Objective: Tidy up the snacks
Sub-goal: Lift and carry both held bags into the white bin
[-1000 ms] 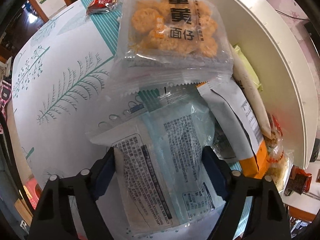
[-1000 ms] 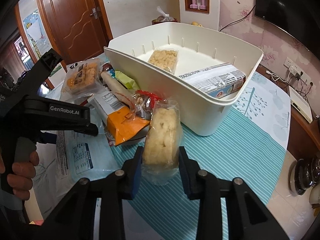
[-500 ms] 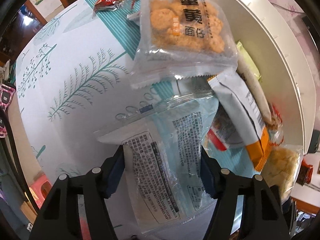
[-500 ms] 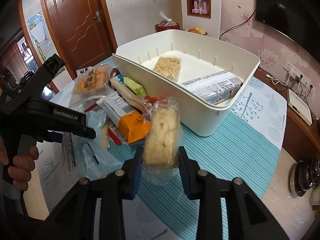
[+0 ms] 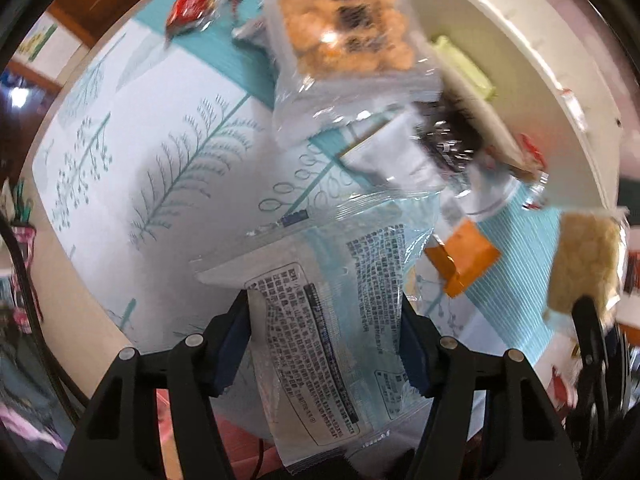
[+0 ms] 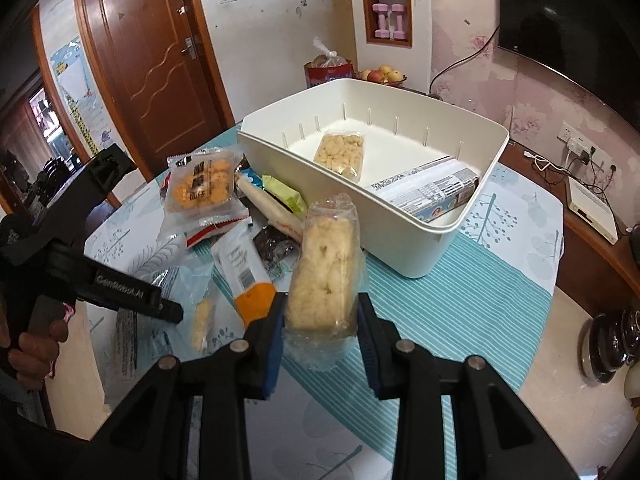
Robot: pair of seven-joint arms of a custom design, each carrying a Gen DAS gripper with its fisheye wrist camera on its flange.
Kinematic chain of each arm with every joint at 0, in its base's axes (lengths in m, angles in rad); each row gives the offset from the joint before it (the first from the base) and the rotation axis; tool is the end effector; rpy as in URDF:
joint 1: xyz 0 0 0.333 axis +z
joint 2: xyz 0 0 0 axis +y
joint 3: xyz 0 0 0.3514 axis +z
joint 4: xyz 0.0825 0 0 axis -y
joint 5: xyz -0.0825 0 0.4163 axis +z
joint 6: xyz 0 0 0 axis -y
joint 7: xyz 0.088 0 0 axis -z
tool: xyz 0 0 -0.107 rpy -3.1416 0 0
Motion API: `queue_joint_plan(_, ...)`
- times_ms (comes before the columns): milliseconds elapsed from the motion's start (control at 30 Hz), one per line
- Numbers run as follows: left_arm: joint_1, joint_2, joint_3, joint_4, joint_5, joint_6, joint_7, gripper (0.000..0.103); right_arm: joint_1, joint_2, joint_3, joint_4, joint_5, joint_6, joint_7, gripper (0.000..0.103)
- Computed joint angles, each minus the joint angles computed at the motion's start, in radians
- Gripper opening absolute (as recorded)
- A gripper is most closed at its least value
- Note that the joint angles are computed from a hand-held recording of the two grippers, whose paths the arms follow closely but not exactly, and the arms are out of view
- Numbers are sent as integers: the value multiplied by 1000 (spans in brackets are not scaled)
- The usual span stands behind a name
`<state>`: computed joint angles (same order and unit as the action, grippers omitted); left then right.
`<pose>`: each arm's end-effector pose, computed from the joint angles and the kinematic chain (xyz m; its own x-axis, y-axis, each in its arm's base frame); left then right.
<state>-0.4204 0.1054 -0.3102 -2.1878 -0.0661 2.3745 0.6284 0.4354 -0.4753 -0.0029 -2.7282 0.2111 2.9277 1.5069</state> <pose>0.4344 -0.3876 0.3638 0.2567 -0.9595 0.1156 -0.9664 -0.2565 0.0171 0.3891 0.1650 0.4551 0.3395 -0.9323 -0.1248 -0.7625 -0.1951 -0.6169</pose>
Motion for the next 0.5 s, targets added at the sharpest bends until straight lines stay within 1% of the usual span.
queue_joint_plan(67, 6, -23, 1, -2, 0, -11, 39, 64, -15, -4, 22, 3, -8, -1, 25, 34)
queue_joint_plan(133, 12, -46, 3, 6, 3, -33, 85, 64, -20, -8, 33, 6, -13, 0, 44, 34)
queue_joint_plan(267, 19, -69, 6, 36, 9, -45, 165, 64, -29, -13, 53, 11, -34, 22, 81, 34)
queue_joint_plan(333, 19, -89, 4, 55, 17, -60, 202, 64, -52, -15, 78, 21, -59, 19, 113, 34)
queue_joint_plan(433, 17, -74, 2, 114, 36, -75, 245, 64, -84, -19, 109, 36, -100, 18, 162, 34)
queue_joint_plan(467, 19, -75, 3, 137, 40, -96, 269, 64, -99, -21, 122, 43, -116, 20, 181, 34)
queue_joint_plan(500, 4, -41, 7, 174, 63, -73, 267, 64, -107, -21, 129, 49, -129, 22, 196, 34)
